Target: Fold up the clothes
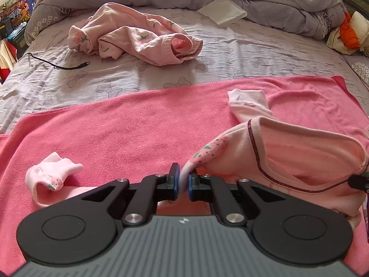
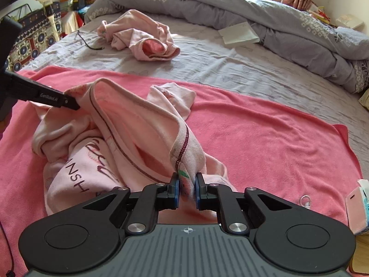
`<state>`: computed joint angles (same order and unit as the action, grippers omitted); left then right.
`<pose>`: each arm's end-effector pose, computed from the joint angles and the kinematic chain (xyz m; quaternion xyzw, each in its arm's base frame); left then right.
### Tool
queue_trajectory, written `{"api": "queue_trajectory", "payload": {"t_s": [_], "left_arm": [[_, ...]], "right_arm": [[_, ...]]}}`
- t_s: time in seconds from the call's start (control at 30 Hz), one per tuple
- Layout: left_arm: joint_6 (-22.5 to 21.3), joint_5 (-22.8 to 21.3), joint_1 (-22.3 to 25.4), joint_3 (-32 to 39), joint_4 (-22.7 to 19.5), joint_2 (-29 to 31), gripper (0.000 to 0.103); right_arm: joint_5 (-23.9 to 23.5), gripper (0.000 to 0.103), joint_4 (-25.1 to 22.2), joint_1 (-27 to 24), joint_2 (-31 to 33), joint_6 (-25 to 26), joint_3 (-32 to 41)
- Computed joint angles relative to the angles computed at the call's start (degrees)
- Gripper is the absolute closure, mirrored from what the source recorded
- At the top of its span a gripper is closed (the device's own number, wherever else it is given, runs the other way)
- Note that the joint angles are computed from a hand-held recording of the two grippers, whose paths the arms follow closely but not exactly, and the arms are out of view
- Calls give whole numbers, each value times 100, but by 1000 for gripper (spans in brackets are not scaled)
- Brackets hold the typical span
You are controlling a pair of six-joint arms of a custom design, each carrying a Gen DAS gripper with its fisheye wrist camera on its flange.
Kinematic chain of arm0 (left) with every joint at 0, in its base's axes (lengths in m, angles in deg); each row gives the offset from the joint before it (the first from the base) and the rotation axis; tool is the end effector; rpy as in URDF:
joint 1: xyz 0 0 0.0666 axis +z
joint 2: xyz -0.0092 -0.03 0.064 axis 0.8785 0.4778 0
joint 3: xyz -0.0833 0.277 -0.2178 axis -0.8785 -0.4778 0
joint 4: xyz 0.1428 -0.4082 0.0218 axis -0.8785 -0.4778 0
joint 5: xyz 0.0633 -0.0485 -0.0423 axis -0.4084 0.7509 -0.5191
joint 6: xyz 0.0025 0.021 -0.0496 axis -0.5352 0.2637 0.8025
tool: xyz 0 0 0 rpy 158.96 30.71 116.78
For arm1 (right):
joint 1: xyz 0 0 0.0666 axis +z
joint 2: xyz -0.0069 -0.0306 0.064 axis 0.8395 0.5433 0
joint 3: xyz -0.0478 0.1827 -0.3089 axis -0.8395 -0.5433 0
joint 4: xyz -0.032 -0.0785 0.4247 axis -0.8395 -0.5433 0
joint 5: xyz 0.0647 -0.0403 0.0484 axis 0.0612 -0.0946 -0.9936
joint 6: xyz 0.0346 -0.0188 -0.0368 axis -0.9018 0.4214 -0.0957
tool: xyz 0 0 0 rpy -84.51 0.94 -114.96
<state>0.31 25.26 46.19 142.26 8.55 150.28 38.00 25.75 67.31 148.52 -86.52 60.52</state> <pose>0.6194 -0.1728 0.3291 0.1506 0.9490 -0.0760 0.2665 0.4939 0.0848 0.3635 -0.0620 0.9525 -0.0223 0.2973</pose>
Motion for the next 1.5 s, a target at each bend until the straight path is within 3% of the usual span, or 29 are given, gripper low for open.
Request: {"api": "queue_trajectory", "payload": {"t_s": [0.27,0.57,1.5], "left_arm": [[89,-202,-41,-212,16,-125,97],[305,-391,-77,-329,170,-316,97],[597,-866,-78,-977,295,-1078,97]], "right_arm": [[71,88,115,327,-164,-121,-219],[304,89,378,167,-452,-218,-353],[443,89,497,303,-1002,132,-757]]}}
